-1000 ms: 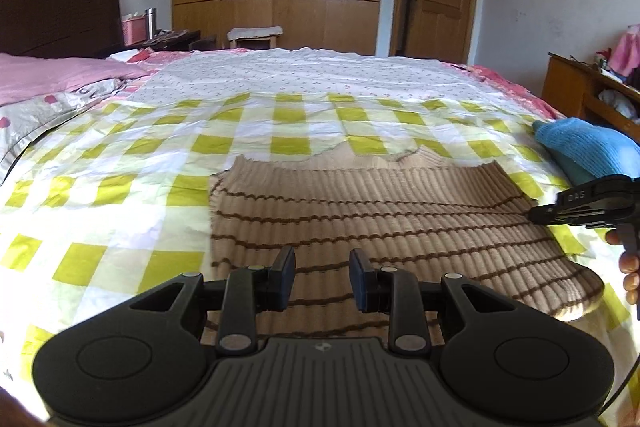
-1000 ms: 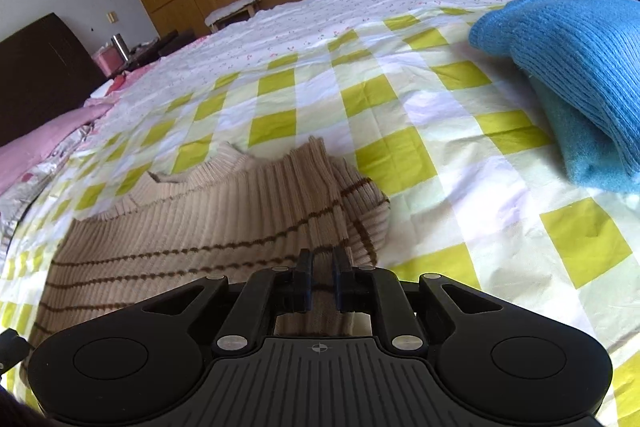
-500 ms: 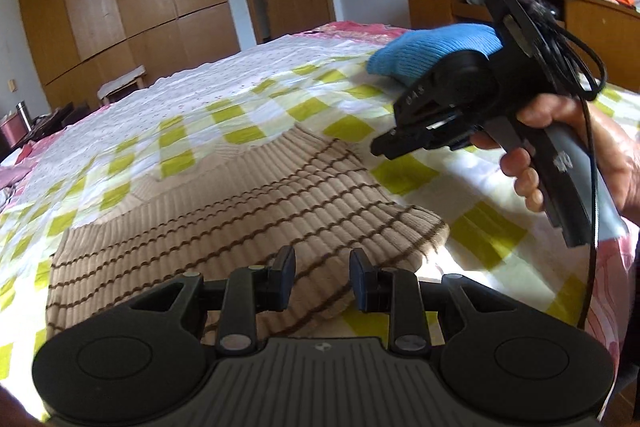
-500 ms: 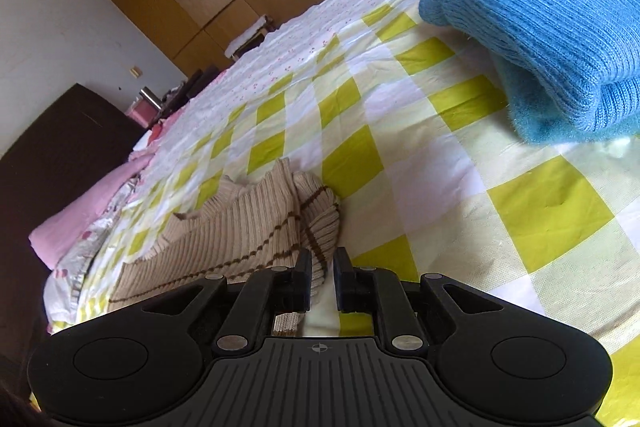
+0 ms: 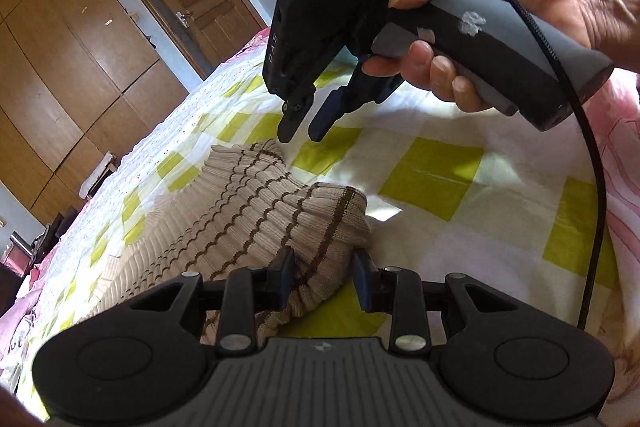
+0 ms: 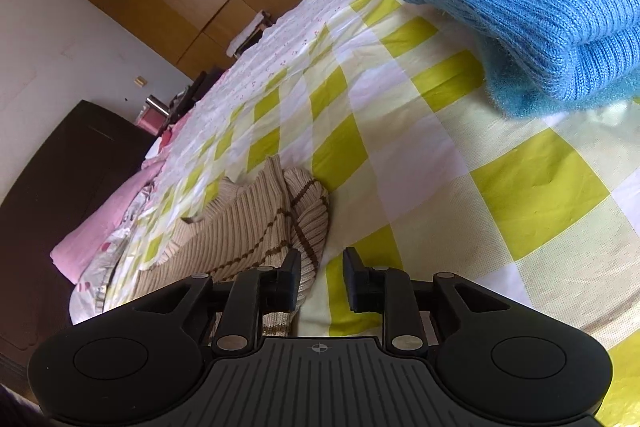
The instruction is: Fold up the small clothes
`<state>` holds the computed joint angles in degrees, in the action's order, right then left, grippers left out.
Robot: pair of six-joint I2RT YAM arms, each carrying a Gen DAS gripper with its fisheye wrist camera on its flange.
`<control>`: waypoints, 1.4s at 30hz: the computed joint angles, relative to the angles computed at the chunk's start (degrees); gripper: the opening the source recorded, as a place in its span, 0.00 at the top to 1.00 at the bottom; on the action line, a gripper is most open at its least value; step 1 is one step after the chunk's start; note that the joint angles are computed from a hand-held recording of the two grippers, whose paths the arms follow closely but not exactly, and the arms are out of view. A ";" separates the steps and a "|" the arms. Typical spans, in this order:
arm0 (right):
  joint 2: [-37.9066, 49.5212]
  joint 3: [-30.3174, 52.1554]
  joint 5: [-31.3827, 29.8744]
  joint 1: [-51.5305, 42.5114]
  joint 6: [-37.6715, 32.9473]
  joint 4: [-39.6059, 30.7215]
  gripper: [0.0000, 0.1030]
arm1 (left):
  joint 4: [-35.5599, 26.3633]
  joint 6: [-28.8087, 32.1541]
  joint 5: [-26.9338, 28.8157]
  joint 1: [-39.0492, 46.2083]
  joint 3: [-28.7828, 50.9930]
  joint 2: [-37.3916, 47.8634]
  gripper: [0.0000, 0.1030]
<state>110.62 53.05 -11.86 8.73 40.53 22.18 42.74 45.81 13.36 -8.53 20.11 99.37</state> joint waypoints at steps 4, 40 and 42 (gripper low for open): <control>0.36 -0.41 -1.32 -0.79 1.31 1.18 0.75 | 3.68 -1.84 -2.00 -2.00 2.02 3.78 0.62; 10.43 9.00 -13.08 -3.79 7.61 4.71 0.49 | -26.68 -22.36 14.29 8.43 13.88 -7.63 0.86; 9.81 8.57 -14.00 -3.86 7.63 4.16 0.44 | -27.41 -23.39 15.41 9.32 14.60 -7.68 0.86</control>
<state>120.43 61.62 -25.86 4.87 48.16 26.34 15.33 22.42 28.77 0.80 34.71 91.69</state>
